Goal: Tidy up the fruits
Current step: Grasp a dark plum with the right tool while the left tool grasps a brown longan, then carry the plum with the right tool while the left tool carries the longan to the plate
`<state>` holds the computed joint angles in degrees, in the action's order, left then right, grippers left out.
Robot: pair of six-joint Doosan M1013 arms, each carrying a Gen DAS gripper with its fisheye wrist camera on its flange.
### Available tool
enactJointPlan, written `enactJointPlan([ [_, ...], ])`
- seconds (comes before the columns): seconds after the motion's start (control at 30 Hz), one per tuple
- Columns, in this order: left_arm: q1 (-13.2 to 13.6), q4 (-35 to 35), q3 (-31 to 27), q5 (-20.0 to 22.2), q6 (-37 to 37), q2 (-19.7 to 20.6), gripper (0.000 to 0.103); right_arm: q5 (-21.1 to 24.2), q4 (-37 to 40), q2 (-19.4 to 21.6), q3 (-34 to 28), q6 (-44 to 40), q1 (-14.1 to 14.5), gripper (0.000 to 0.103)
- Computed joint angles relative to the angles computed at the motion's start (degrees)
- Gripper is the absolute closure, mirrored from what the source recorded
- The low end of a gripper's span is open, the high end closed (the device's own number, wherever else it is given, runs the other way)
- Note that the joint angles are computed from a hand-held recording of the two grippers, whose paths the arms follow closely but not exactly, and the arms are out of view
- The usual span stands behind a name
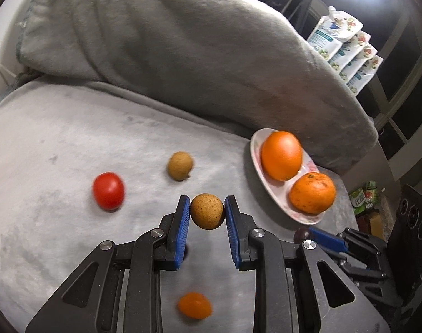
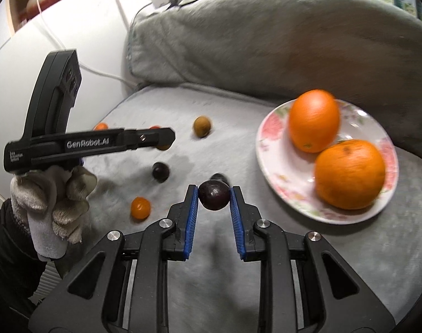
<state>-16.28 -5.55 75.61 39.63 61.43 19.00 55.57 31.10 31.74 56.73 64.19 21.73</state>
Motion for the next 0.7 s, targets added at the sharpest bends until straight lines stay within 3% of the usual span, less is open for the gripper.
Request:
enactJointPlan([
  [0.7, -2.91, -3.85, -7.98, 3.18, 6.63, 4.89, 0.079, -5.81, 2.03, -1.12, 0.17, 3.24, -5.23, 0.078],
])
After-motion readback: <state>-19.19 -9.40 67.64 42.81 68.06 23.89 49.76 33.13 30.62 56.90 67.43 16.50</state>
